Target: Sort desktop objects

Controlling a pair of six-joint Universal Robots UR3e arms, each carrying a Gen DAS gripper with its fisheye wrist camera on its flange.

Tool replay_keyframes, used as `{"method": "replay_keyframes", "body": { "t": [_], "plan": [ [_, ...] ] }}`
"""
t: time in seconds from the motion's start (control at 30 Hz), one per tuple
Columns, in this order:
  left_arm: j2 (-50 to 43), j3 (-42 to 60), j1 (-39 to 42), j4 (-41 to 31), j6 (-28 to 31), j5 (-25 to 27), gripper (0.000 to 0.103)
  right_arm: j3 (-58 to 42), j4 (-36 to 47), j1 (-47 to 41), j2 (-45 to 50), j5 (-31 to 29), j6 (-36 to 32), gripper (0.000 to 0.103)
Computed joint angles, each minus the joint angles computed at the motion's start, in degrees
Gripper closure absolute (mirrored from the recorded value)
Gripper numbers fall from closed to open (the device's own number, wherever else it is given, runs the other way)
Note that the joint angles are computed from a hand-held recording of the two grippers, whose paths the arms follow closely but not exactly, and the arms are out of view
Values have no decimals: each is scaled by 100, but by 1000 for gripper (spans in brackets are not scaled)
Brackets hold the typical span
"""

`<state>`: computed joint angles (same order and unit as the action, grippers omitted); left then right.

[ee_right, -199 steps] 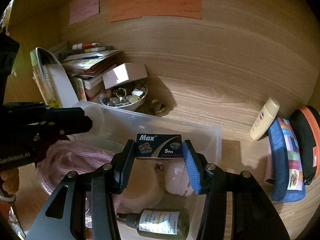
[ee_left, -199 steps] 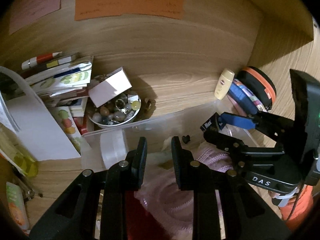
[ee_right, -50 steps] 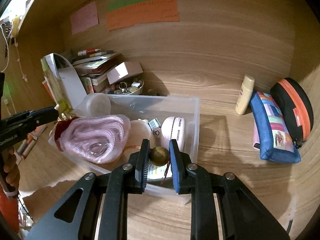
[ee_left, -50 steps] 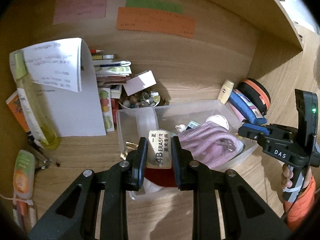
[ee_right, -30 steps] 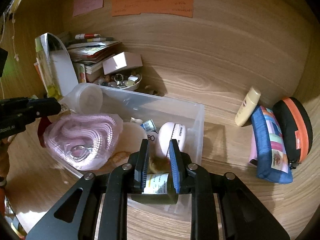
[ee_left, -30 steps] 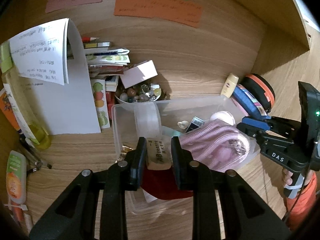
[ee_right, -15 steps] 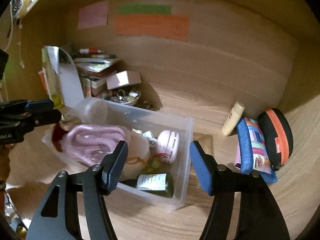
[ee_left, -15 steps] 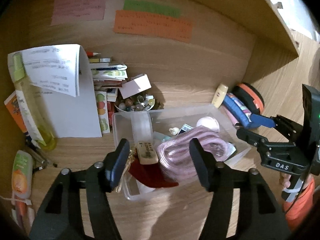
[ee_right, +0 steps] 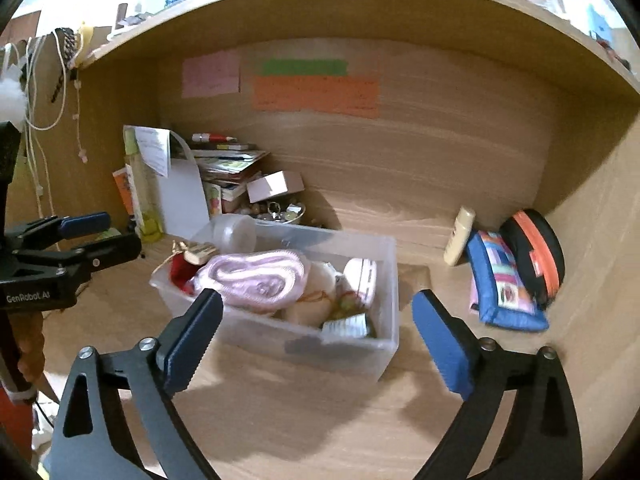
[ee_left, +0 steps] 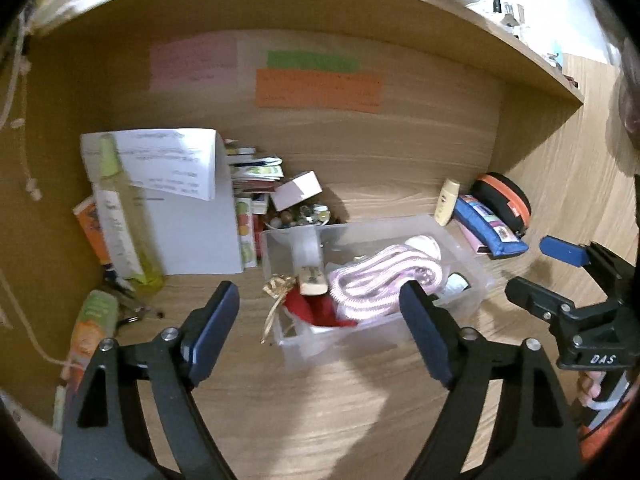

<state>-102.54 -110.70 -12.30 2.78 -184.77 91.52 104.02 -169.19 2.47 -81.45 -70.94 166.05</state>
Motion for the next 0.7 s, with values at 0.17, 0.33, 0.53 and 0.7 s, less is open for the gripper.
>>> {"method": "replay_keyframes", "body": {
  "t": [0.17,0.33,0.53,0.7],
  "plan": [
    [241,-398,-227,171,-26,248,20,775,-542,16,-397,-190,344,8],
    [243,-562,-438,324,-144,430,20,1316,-784,-111,-741,-50,562,7],
    [139,-592,-572,470,-272,565,19,1349,-685,-189,-815,-50,544,5],
    [-9,-565,-632,648,-265,690,19,1107,-487,-252,-618,78,493,4]
  ]
}}
